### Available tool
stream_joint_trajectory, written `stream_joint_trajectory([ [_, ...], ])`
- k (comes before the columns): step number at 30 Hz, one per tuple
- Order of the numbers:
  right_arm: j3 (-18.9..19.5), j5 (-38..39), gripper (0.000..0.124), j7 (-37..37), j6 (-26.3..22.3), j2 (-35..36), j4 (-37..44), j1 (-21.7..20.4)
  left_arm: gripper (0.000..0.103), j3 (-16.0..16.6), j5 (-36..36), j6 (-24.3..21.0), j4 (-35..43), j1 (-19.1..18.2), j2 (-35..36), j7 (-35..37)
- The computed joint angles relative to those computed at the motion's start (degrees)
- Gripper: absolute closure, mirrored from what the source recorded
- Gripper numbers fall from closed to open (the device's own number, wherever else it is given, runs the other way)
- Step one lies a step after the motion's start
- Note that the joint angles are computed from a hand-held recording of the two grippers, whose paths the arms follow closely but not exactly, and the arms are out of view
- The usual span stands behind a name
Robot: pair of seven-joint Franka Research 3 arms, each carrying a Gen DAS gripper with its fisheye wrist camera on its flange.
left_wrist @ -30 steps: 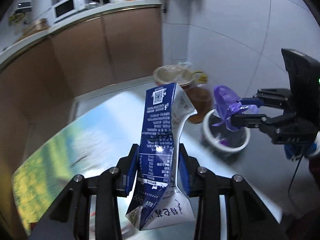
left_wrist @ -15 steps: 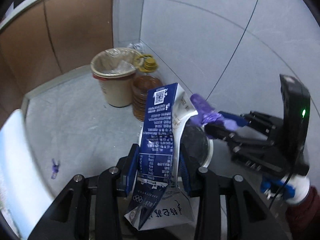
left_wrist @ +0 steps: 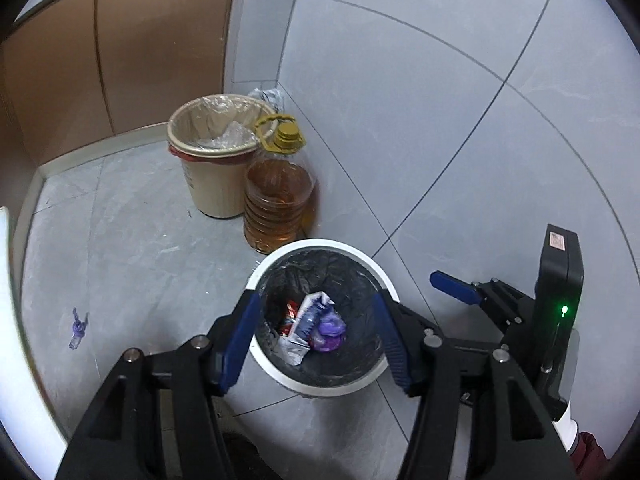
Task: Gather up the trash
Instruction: 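Open both tools to drop the carton and wrapper into the bin, then move both open tools back over the table toward the plastic bags and tissue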
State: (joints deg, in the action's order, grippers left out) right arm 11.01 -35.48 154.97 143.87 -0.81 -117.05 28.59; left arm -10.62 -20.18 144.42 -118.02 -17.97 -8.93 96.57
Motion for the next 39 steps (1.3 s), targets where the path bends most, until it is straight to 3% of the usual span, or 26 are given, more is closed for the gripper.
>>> stream_joint_trajectory([
  [9,1.8,-2.4,0.060,0.3,-0.6,-1.7,2.5,1.0,0.047,1.5,7.0,4.9,-9.9,1.7,-12.4,-7.4],
  [24,4.4,-5.7,0.060,-3.8,-2.7,1.9,15.1,7.5,0.047,6.1,21.7,4.5,-24.8,5.1,-35.7,-18.8],
  [31,3.2,-4.5,0.060,-10.1,-4.1,9.4,26.6,13.3,0.047,10.0,24.4,1.4,-29.4,7.8,-44.5,-19.0],
  [39,1.6,2.0,0.060,-22.0,-5.9,24.0,45.9,20.3,0.047,17.3,25.9,-2.7,-34.5,16.5,-51.7,-16.9],
])
